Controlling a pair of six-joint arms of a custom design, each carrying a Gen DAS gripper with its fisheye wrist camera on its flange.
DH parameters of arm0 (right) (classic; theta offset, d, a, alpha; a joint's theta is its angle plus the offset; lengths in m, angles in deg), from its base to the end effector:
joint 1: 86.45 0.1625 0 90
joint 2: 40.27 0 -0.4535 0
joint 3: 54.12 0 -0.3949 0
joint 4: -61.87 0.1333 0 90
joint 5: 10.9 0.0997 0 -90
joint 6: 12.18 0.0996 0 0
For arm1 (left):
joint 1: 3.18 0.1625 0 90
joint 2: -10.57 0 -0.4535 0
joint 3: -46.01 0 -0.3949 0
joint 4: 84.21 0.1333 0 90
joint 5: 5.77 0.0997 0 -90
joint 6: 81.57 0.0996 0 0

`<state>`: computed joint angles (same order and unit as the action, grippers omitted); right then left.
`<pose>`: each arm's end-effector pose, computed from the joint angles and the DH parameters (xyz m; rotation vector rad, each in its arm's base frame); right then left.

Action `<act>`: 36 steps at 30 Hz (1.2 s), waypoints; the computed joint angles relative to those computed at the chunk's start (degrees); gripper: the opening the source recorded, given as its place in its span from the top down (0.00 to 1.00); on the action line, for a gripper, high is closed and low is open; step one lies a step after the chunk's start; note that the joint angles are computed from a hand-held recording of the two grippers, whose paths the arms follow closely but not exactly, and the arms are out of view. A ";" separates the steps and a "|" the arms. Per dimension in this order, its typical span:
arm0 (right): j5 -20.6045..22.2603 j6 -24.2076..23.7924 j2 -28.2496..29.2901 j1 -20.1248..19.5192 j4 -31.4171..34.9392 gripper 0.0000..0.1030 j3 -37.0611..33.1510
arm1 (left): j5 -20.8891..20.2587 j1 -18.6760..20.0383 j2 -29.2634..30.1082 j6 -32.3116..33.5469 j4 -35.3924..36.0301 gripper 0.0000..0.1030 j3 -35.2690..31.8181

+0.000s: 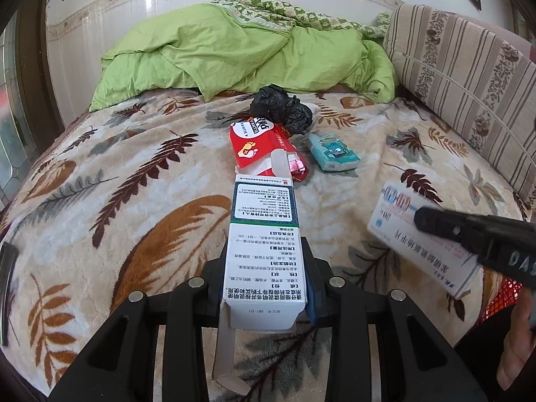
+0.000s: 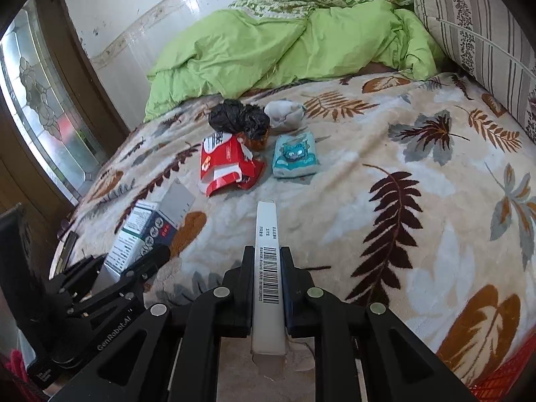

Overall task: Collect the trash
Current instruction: 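Lift the white medicine box and white barcode box off the bed, then carry the white medicine box with the left tool while the right tool carries the barcode box to the wastebasket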

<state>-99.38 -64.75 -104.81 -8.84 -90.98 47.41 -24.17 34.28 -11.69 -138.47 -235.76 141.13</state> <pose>-0.0053 -0.6577 0.2882 0.9925 -2.6881 0.5754 -0.3597 -0.5626 -0.0935 0.0680 2.0445 -1.0846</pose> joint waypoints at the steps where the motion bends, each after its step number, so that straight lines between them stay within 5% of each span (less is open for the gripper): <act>1: -1.25 -0.55 0.17 0.25 -0.27 0.86 0.11 | 0.01 -0.09 -0.21 -1.09 0.98 0.68 0.12; 8: -3.76 -2.83 -0.76 0.10 1.76 0.86 0.97 | 0.13 -0.85 -0.87 -4.69 3.61 0.68 1.00; 12: 0.50 -5.43 -3.17 -0.91 -4.28 0.87 4.90 | 0.85 -1.18 -0.59 -4.52 3.80 0.68 0.88; 16: 4.00 -2.73 -4.44 -2.07 -6.42 0.87 5.52 | 1.62 -1.48 -0.53 -4.98 4.54 0.68 0.81; 26: 5.73 0.43 -5.31 -2.87 -6.61 0.87 5.01 | 3.74 -2.55 -0.91 -20.95 28.88 0.68 -3.40; 36: 4.96 -0.67 -4.47 -2.50 -6.03 0.87 4.71 | 4.61 -2.44 -0.63 -22.73 32.45 0.68 -4.29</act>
